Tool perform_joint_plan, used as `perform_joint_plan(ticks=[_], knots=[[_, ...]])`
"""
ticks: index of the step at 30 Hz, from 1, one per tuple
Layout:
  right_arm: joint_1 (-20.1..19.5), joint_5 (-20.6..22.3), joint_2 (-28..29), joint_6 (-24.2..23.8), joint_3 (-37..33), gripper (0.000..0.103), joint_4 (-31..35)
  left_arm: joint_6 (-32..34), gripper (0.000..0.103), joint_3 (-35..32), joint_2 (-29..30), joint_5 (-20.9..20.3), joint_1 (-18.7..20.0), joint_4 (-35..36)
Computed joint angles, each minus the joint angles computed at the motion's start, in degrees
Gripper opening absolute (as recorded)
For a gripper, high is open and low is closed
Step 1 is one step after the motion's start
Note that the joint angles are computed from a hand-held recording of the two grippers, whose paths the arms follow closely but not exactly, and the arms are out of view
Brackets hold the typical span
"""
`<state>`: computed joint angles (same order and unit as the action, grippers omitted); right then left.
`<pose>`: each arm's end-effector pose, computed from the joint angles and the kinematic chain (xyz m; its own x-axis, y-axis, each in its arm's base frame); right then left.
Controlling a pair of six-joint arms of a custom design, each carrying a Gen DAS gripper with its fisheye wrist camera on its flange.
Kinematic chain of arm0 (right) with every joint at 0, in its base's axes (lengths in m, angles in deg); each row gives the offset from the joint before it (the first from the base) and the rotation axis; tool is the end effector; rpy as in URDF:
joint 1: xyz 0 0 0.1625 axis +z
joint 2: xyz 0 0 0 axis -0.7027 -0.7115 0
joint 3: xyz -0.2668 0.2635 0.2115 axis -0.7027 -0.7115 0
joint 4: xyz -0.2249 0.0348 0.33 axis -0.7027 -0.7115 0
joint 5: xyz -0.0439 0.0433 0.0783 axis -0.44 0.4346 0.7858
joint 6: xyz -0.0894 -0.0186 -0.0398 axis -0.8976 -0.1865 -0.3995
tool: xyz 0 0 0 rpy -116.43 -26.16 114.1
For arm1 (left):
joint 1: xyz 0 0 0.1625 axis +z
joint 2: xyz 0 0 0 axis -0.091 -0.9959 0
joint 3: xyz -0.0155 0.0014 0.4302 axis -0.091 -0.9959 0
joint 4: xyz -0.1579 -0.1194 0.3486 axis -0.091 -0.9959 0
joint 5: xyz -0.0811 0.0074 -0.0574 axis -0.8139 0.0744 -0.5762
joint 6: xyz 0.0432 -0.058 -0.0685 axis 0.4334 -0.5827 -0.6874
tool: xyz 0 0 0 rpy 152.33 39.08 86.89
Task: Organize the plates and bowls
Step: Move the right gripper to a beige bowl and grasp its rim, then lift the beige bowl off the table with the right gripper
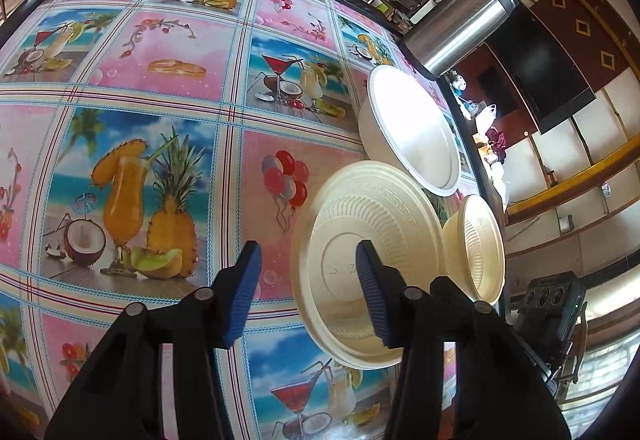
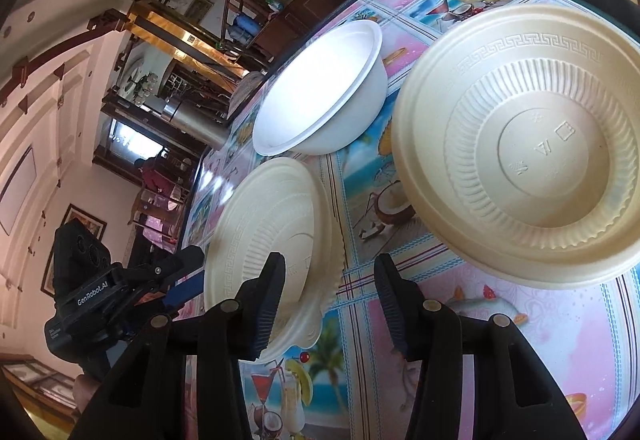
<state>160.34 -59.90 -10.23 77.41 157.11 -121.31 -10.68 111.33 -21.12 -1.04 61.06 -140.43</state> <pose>0.3168 -0.3913 0.0161 -0.9954 -0.0947 0.0163 -0.0912 0.8785 -0.4689 -0.0294 -0.3738 0.3657 -0.9502 -0.1356 -0.2806 0.0227 0.8680 -0.4961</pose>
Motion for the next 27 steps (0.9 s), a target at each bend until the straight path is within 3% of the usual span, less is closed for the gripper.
perform_joint_plan(ticks=[1, 4, 8, 15, 20, 27], knots=[[-0.2, 0.56, 0.01, 0.06, 0.23, 0.05, -0.71, 0.35, 0.034, 0.07, 0.12, -0.42, 0.06, -0.19], [0.0, 0.72, 0.19, 0.56, 0.53, 0.047, -2.86, 0.68, 0.033, 0.21, 0.52, -0.93, 0.27, -0.28], [-0.16, 1.3, 0.86, 1.03, 0.36, 0.034, -3.0, 0.79, 0.028, 0.38, 0.38, -1.11, 0.43, -0.79], [-1.45, 3.37, 0.69, 2.78, 0.87, 0.023, -3.11, 0.73, 0.02, 0.7, -0.12, -0.52, -0.17, -0.96], [-1.1, 2.95, 0.73, 2.83, 0.85, 0.012, -3.58, 1.12, 0.008, 0.87, 0.28, -0.55, -0.15, -1.27], [-1.06, 2.37, 0.85, 2.78, 1.18, 0.01, -4.5, 1.7, 0.007, 1.16, 0.47, -0.72, 0.04, -2.39]])
